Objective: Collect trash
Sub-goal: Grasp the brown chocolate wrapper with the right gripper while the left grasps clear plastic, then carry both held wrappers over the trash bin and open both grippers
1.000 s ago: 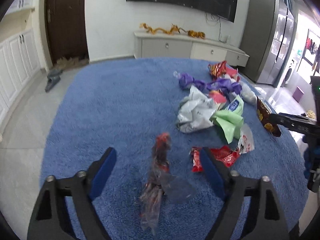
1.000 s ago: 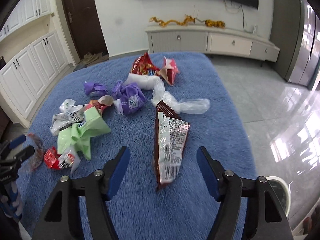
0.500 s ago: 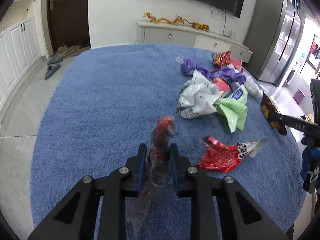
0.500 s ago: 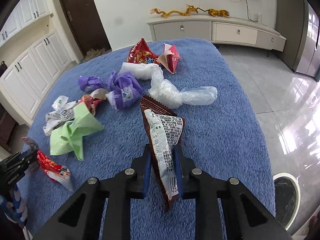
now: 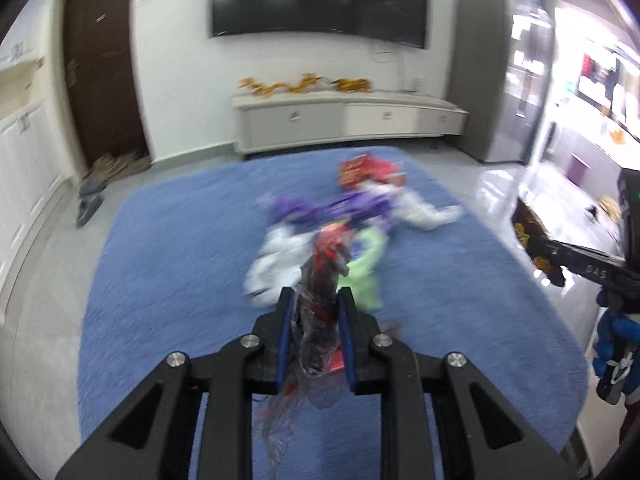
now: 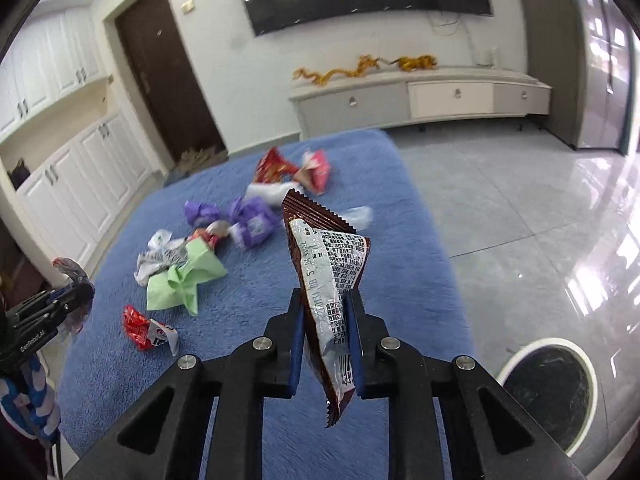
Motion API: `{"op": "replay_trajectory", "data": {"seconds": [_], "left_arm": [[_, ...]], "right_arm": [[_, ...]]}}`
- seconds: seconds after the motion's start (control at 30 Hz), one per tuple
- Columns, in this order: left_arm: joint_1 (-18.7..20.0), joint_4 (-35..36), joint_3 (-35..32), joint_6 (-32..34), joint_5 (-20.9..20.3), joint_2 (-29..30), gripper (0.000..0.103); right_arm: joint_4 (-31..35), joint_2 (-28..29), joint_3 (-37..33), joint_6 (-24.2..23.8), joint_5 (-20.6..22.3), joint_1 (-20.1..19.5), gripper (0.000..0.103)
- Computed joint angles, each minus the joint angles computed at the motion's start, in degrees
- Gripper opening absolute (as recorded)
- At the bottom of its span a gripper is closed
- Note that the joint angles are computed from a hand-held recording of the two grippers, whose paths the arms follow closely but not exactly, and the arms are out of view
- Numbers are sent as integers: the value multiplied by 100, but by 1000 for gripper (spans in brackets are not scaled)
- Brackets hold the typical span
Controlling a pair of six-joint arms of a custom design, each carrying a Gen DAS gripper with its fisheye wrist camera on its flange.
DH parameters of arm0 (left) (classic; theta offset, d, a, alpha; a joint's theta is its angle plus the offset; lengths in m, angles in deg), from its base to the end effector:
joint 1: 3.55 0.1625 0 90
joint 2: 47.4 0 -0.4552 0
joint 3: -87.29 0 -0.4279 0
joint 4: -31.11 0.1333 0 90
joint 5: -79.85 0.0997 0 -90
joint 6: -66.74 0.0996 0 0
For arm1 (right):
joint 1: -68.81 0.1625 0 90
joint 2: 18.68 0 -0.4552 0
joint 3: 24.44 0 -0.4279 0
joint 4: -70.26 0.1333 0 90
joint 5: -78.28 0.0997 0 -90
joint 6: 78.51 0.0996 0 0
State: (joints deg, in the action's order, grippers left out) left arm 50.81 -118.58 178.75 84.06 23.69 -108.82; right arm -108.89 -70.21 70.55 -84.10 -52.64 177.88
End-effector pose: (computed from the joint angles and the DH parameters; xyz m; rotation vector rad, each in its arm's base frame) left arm -0.2637 -0.6917 0.3255 0.9468 2.3580 -0.7845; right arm 0.2987 -0.6557 0.2433 0.1391 -2.3427 1.0714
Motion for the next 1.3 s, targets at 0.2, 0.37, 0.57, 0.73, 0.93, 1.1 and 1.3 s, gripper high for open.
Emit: {"op": "replay_trajectory", "data": {"seconds": [0.2, 0.37, 0.57, 0.73, 0.93, 1.1, 1.3], "left_arm": [[-458, 182, -139, 376, -721, 412, 20], [-787, 557, -431, 575, -1329, 962, 20], [-1100, 1034, -913, 643, -1781, 1774, 20], [-1244, 1472, -1543, 522, -2003, 2516, 21], [-1378, 1897, -2050, 500, -2219, 3146, 31], [-1362, 2290, -2424, 339, -2499, 3476, 65], [-1433, 2047, -2326, 327, -2445, 3408, 65]], "right_arm": [[-799, -668, 827, 140, -477, -28, 19], [-1342, -1318, 1603, 451, -1022, -234, 20], [-1361, -2005, 2385, 1199, -1122, -785, 21], [-1393, -2245, 2627, 1418, -848, -1294, 26], [-1377, -2361, 2740, 1631, -614, -1769, 35], [-1312, -2404, 2779, 1879, -662, -1943, 51], [-1277, -2564, 2901, 1947, -735, -1964, 51]]}}
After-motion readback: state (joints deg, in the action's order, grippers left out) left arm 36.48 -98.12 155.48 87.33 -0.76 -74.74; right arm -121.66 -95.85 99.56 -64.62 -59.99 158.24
